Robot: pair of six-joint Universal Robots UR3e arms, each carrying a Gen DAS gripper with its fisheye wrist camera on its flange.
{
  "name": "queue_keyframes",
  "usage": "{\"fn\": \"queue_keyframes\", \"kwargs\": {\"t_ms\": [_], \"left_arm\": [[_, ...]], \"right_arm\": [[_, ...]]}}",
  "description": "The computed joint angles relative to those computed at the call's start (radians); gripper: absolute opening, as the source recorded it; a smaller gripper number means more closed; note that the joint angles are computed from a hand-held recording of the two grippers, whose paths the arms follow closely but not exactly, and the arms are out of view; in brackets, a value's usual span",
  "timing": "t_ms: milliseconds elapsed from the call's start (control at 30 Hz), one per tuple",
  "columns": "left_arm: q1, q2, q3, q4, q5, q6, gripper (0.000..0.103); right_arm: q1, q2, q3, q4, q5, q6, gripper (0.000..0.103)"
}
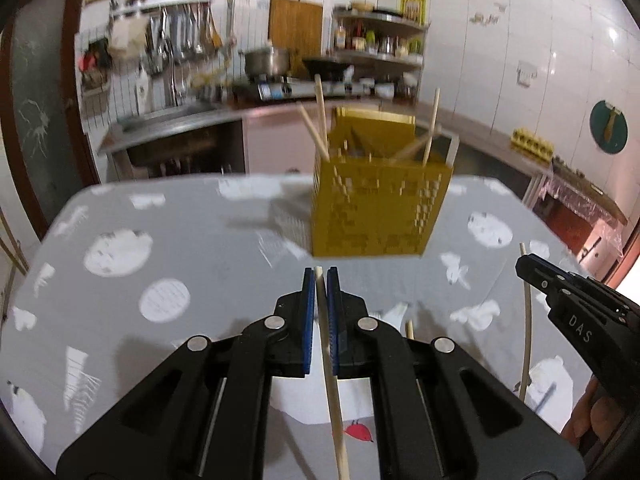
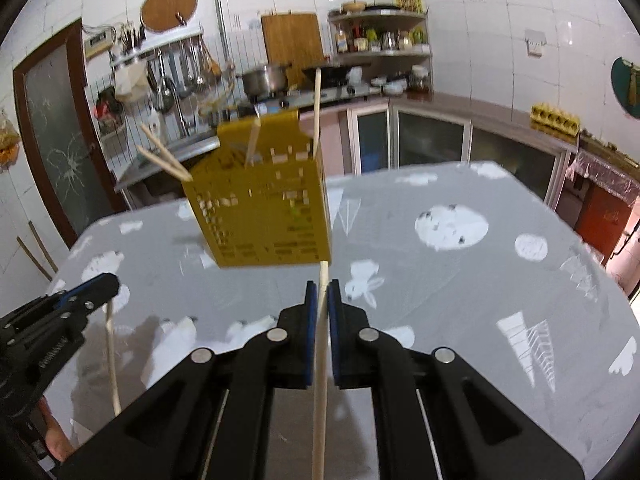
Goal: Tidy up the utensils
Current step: 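Carry both held chopsticks up over the yellow holder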
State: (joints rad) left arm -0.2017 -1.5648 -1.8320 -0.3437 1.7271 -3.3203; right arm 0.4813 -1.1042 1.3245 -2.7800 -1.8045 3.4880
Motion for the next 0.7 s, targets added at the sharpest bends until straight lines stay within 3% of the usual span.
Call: {"fn": "queue_keyframes", "kwargs": {"t_ms": [400, 700], "left_arm": [[-0.001, 0.062, -0.034, 0.129, 0.031, 0.056, 0.003], [0.023, 0.084, -0.060, 0.223, -0.006, 0.070, 0.003]], "right_arm": [[0.030, -0.024, 0.028, -0.183, -0.067, -0.030, 0.006], [0.025, -0.032, 0.038, -0.235, -0.057, -0.072, 0.006]]}}
